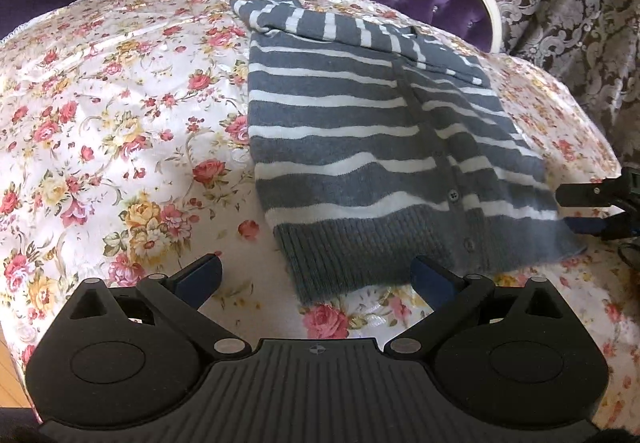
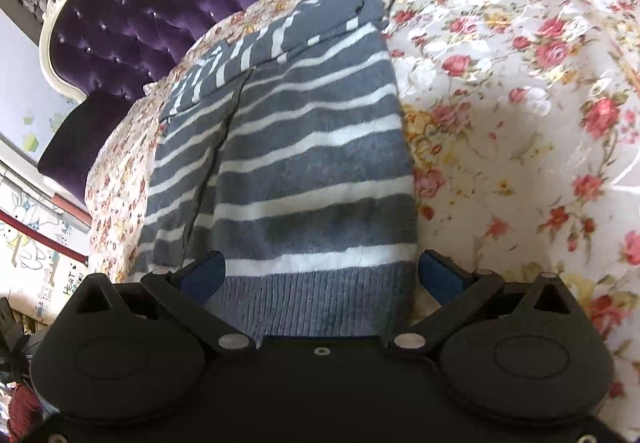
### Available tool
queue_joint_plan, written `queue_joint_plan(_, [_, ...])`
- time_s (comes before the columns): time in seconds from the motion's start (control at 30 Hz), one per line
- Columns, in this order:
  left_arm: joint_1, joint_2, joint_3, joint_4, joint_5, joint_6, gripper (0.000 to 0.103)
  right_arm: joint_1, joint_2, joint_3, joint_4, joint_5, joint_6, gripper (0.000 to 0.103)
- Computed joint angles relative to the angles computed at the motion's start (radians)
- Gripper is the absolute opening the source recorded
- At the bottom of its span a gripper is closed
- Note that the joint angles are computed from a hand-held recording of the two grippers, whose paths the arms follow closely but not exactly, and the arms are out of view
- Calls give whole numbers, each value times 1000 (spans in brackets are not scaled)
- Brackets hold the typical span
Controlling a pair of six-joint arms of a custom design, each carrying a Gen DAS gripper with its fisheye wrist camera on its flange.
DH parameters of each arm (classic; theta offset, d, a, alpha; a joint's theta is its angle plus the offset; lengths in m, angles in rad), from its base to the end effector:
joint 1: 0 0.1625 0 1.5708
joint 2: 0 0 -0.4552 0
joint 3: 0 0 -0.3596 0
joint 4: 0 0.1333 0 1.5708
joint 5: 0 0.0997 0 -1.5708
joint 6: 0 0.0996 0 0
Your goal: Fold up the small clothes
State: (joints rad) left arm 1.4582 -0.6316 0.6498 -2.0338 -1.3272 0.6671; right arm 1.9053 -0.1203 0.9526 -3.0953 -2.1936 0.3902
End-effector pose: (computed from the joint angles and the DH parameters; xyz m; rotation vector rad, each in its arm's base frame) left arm 0.0599 -0.8708 0.3804 0.9729 2.5678 -0.5051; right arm 0.3410 -0.7521 -0.0474 -0.3691 -2.5561 1.1577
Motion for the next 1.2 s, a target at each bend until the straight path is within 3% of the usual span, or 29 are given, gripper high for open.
queue_joint_plan(0.17, [4,-20,55,-55,-11,29,102,-1,-9,18,2,20,-1,101])
queue_joint_plan(0.2, [5,-24,66,-65,-12,37,102,0,-10,25,-8,16,3,95])
queue_joint_plan(0.33, [2,-39,115,-117,3,81,102,0,-17,53,-30,10,29,64])
queue_joint_plan(0.37, [0,-42,125,-127,9,91,102,0,-18,59,-35,7,30,60])
queue_joint_plan(0.4, [0,-43,130,-133,11,95,102,0,-19,63,-37,8,31,50])
queue_joint_plan(0.43, [0,-44,131,-135,9,92,102,0,-18,62,-38,6,31,30])
queue_joint_plan(0.47, [1,-44,128,-132,5,85,102,1,-14,60,-41,-1,25,20])
queue_joint_plan(0.7, [28,-25,17,0,-125,-82,101,17,14,35,-101,-43,-72,19])
queue_joint_plan(0.87, [17,-34,36,-14,-128,-80,100,22,23,38,-179,-45,-121,18])
queue_joint_plan(0.93, [15,-26,17,17,-137,-91,86,22,26,47,-231,-35,-138,18])
queue_joint_plan(0.97, [13,-16,-5,46,-137,-103,73,23,30,50,-270,-27,-150,18])
queue_joint_plan(1.1, [8,-4,-25,72,-118,-126,69,19,29,79,-380,4,-169,18])
queue_joint_plan(1.2, [5,0,-39,88,-103,-140,65,18,31,72,-382,1,-159,18])
